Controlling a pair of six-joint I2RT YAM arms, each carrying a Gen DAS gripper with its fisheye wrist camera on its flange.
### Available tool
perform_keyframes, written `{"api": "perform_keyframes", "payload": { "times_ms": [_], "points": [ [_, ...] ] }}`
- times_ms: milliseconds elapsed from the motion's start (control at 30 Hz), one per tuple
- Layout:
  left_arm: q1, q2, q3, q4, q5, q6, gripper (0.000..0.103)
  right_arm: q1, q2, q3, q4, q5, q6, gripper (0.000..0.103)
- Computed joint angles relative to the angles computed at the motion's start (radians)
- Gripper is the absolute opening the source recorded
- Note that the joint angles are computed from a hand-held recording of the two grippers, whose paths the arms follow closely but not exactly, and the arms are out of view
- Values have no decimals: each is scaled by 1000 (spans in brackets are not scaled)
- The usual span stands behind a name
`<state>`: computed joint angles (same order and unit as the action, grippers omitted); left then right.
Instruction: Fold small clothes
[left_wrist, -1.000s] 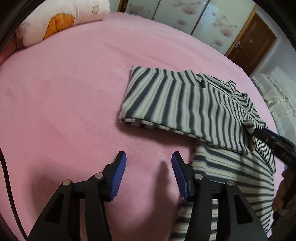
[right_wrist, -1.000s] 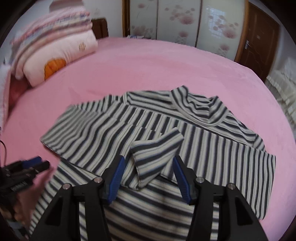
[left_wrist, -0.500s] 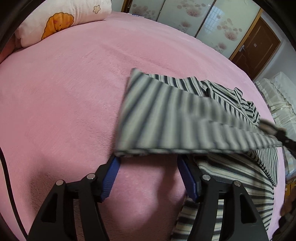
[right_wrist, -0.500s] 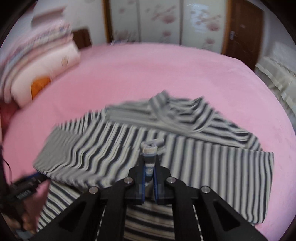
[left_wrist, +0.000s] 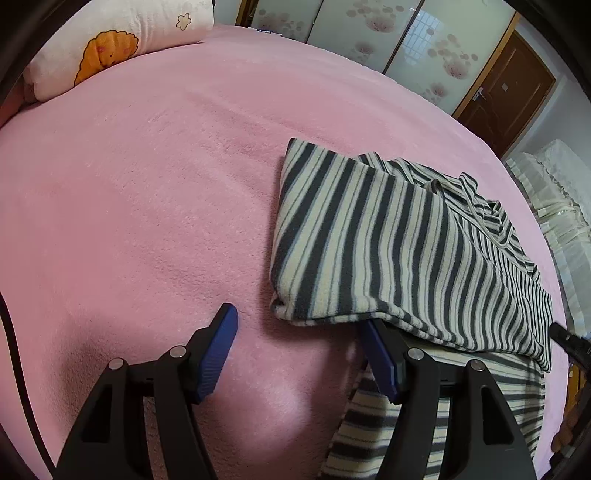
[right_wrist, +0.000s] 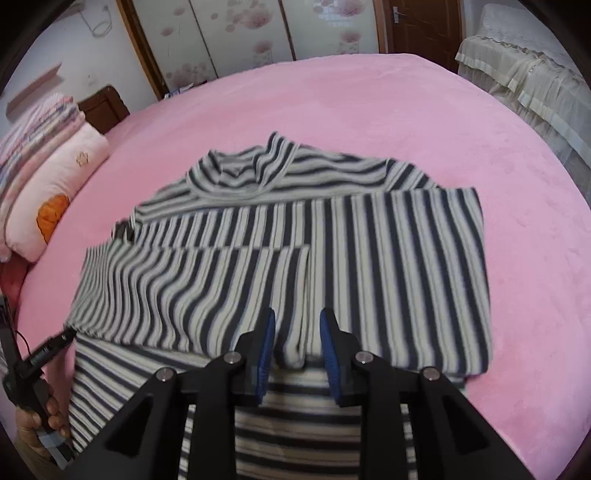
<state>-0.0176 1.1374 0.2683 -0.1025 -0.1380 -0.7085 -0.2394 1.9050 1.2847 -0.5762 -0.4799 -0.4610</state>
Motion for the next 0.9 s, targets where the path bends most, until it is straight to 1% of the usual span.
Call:
{"api": "perform_keyframes", "payload": {
  "times_ms": [67, 133, 233, 333, 367, 433, 467, 500, 533, 567, 600, 633, 700, 767, 900],
  "points": [
    [14, 0, -1, 5, 11, 11, 66, 12, 45, 71, -36, -25, 12, 30],
    [9, 19, 7, 15, 8, 14, 66, 32, 89, 130, -62, -26, 25, 31],
    [-7, 36, 13, 24, -5, 22, 65, 73, 192, 239, -99, 3, 60, 31],
    [-15, 57, 18, 36, -14, 28, 64, 102, 270, 304, -105, 53, 81, 31],
    [-18, 62, 17, 41, -15, 27, 61, 109, 293, 322, -113, 64, 85, 31],
    [-15, 85, 19, 55, -4, 33, 46, 118, 315, 324, -108, 73, 85, 31],
    [-19, 99, 21, 60, -6, 32, 42, 121, 311, 314, -96, 72, 83, 31],
    [-29, 113, 24, 65, -15, 29, 35, 121, 308, 304, -86, 68, 78, 32],
    [-40, 123, 25, 71, -25, 25, 32, 124, 303, 296, -84, 67, 70, 31],
    [-49, 129, 24, 80, -32, 22, 30, 128, 294, 286, -81, 65, 56, 22],
    [-60, 132, 22, 86, -45, 16, 25, 131, 286, 280, -87, 60, 42, 6],
    [-69, 134, 18, 94, -53, 11, 22, 137, 276, 277, -98, 53, 30, 7],
    [-80, 136, 11, 105, -67, 1, 20, 153, 212, 227, -65, 60, 10, 7],
    [-87, 132, 2, 113, -78, -8, 17, 171, 105, 158, -31, 34, -22, 7],
    [-87, 122, -8, 116, -84, -17, 15, 221, -82, 86, 13, -10, -30, 6]
  ]
}}
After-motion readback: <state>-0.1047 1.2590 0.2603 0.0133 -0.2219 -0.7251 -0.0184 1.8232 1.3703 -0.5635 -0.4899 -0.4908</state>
